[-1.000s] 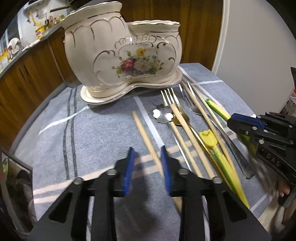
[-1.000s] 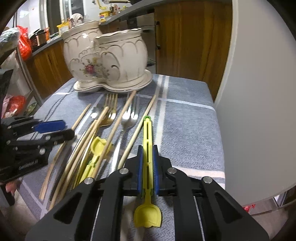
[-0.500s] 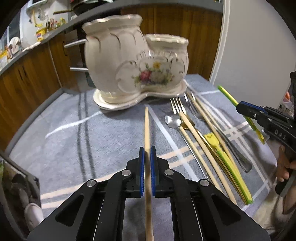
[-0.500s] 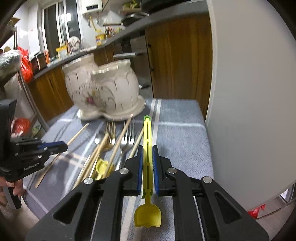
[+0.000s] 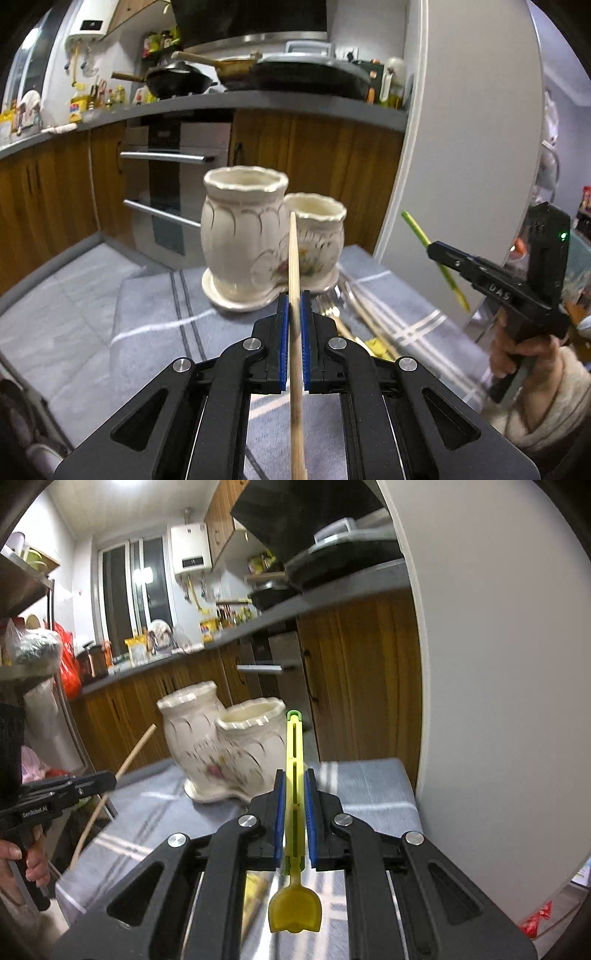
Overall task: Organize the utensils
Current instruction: 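Lower the chopstick into the larger pot with left tool while right tool lowers tongs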
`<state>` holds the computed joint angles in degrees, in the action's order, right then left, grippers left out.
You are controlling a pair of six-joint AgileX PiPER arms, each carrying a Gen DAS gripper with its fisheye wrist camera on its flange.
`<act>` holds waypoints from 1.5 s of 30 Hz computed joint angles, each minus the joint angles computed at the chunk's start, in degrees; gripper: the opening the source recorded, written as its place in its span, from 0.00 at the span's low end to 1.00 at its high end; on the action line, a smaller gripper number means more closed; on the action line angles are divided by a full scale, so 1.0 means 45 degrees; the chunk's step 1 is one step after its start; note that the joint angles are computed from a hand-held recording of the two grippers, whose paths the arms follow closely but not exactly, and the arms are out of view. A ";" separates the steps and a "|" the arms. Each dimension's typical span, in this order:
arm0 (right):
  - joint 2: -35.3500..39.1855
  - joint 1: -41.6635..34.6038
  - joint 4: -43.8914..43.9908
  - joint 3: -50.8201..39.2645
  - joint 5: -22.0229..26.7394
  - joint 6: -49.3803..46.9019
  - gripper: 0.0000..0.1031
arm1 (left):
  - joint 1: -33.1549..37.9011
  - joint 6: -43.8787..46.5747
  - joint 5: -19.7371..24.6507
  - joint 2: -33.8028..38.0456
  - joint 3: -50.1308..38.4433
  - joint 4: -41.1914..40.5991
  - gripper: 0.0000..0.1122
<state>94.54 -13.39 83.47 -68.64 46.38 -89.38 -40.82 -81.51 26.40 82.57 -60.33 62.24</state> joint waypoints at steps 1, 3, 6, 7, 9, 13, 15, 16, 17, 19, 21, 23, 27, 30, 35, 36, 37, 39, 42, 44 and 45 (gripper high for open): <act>0.0020 0.0055 -0.0080 -0.0171 0.0094 0.0247 0.09 | -0.0019 -0.0071 -0.0034 -0.0031 -0.0022 0.0077 0.06; 0.0219 0.0354 -0.0549 -0.0895 0.0323 0.1167 0.09 | 0.0211 0.0364 -0.0181 -0.0132 -0.0198 -0.0055 0.06; 0.0543 0.0936 -0.0945 -0.2039 0.0146 0.1820 0.09 | 0.0445 0.0901 -0.0279 -0.0338 -0.0521 -0.0128 0.06; 0.0628 0.1022 -0.0956 -0.2353 0.0177 0.1935 0.09 | 0.0545 0.1069 -0.0381 -0.0302 -0.0727 -0.0148 0.06; 0.1168 0.1437 -0.1090 -0.3521 0.0184 0.2476 0.09 | 0.0834 0.1544 -0.0490 -0.0205 -0.1343 -0.0157 0.06; 0.2568 0.2178 -0.1973 -0.6222 0.0113 0.4467 0.09 | 0.1697 0.4364 -0.0263 0.0678 -0.3469 -0.2551 0.06; 0.3375 0.2461 -0.2553 -0.7654 0.0040 0.5795 0.09 | 0.2431 0.6097 -0.0588 0.1236 -0.4629 -0.4579 0.06; 0.3924 0.2580 -0.2757 -0.8531 0.0149 0.6516 0.09 | 0.2705 0.6785 -0.0644 0.1501 -0.5158 -0.5384 0.06; 0.4512 0.2741 -0.3040 -0.9459 0.0171 0.7332 0.09 | 0.2986 0.7509 -0.0587 0.1893 -0.5854 -0.6241 0.06; 0.5230 0.2923 -0.3499 -1.0592 0.0295 0.8472 0.09 | 0.3389 0.8324 -0.0435 0.2698 -0.7116 -0.7232 0.06; 0.5991 0.3108 -0.3909 -1.1703 0.0449 0.9501 0.09 | 0.3630 0.8445 -0.0395 0.3317 -0.7961 -0.7406 0.06; 0.6335 0.3251 -0.3937 -1.2023 0.0248 0.9596 0.09 | 0.3799 0.8209 -0.0443 0.3848 -0.8631 -0.7348 0.06; 0.6871 0.3492 -0.3999 -1.2380 -0.0262 0.9751 0.09 | 0.3876 0.6343 -0.0855 0.4743 -0.9344 -0.5561 0.06; 0.6658 0.3673 -0.3806 -1.1626 -0.1263 0.9206 0.09 | 0.3860 0.4834 -0.0919 0.5484 -0.9970 -0.3986 0.06; 0.7195 0.3964 -0.5086 -1.2222 -0.2021 1.0221 0.09 | 0.3605 0.3860 0.0025 0.6796 -1.1526 -0.2346 0.06; 0.7224 0.4026 -0.5203 -1.2218 -0.2171 1.0225 0.09 | 0.3560 0.3588 0.0154 0.6933 -1.1641 -0.1972 0.06; 0.7226 0.4060 -0.5274 -1.2173 -0.2273 1.0173 0.09 | 0.3503 0.3427 0.0265 0.6972 -1.1602 -0.1666 0.06; 0.6989 0.4141 -0.5300 -1.1670 -0.2629 0.9772 0.09 | 0.3439 0.3050 0.0205 0.6821 -1.1125 -0.1103 0.06; 0.6263 0.4338 -0.5521 -1.0494 -0.3399 0.8996 0.09 | 0.3355 0.2006 0.0030 0.6356 -1.0076 -0.0129 0.06; 0.5871 0.4478 -0.5603 -0.9862 -0.3973 0.8563 0.09 | 0.3297 0.1151 -0.0236 0.5892 -0.9162 0.0430 0.06; 0.5705 0.4544 -0.5475 -0.9569 -0.4276 0.8286 0.09 | 0.3218 0.0590 -0.0248 0.5704 -0.8774 0.0915 0.06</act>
